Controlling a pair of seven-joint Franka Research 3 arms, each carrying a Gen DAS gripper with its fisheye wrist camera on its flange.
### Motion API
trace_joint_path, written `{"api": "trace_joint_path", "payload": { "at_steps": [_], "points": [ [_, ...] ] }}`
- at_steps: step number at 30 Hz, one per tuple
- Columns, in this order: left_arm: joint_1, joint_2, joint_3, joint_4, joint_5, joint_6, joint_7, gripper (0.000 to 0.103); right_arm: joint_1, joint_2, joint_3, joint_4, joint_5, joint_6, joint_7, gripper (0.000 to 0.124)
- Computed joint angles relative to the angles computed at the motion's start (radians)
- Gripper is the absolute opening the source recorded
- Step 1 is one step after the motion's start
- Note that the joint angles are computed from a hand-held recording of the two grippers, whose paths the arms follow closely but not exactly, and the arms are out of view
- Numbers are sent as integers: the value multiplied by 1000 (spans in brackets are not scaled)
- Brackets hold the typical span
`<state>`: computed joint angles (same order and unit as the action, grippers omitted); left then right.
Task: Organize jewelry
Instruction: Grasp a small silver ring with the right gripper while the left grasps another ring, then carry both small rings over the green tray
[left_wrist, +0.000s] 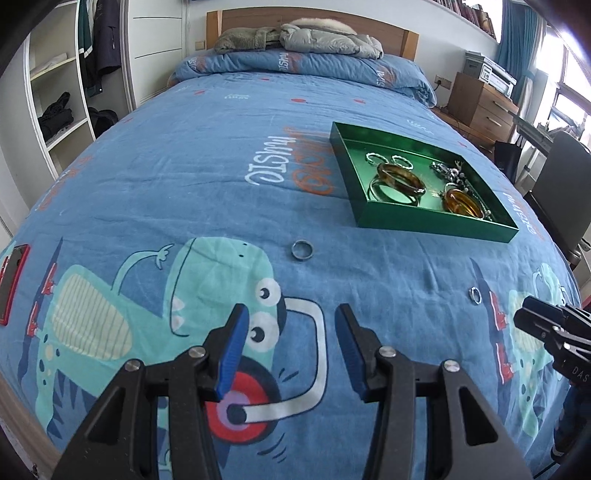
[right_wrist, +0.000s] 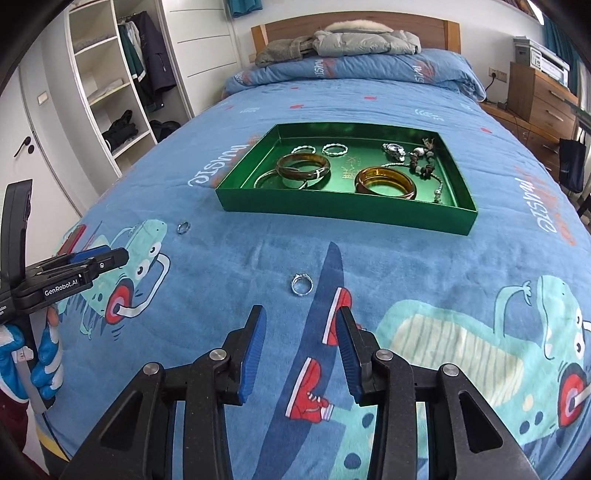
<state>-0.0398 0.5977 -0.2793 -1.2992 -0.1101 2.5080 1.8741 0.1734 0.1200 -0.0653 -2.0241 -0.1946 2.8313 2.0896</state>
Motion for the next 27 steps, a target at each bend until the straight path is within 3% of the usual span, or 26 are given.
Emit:
{"api": "trace_joint_path", "payload": {
  "at_steps": [8,13,18,22,27],
  "points": [
    [-85,244,36,358,64,-141,-76,46,-21,152,11,131,176,-25,-178,33],
    [-127,367,63,549,104,-193,-114,46,-11,169,0,118,224,29,-233,33],
    [-139,340,77,467,146,-88,-114,44,6,175,-17,110,236,60,-250,32],
    [-129,315,56,400,157,-21,-77,29,17,183,-29,110,237,79,-255,29],
    [-126,302,44,368,161,9,-49,20,38,190,-52,113,210,86,-246,25]
  ]
}}
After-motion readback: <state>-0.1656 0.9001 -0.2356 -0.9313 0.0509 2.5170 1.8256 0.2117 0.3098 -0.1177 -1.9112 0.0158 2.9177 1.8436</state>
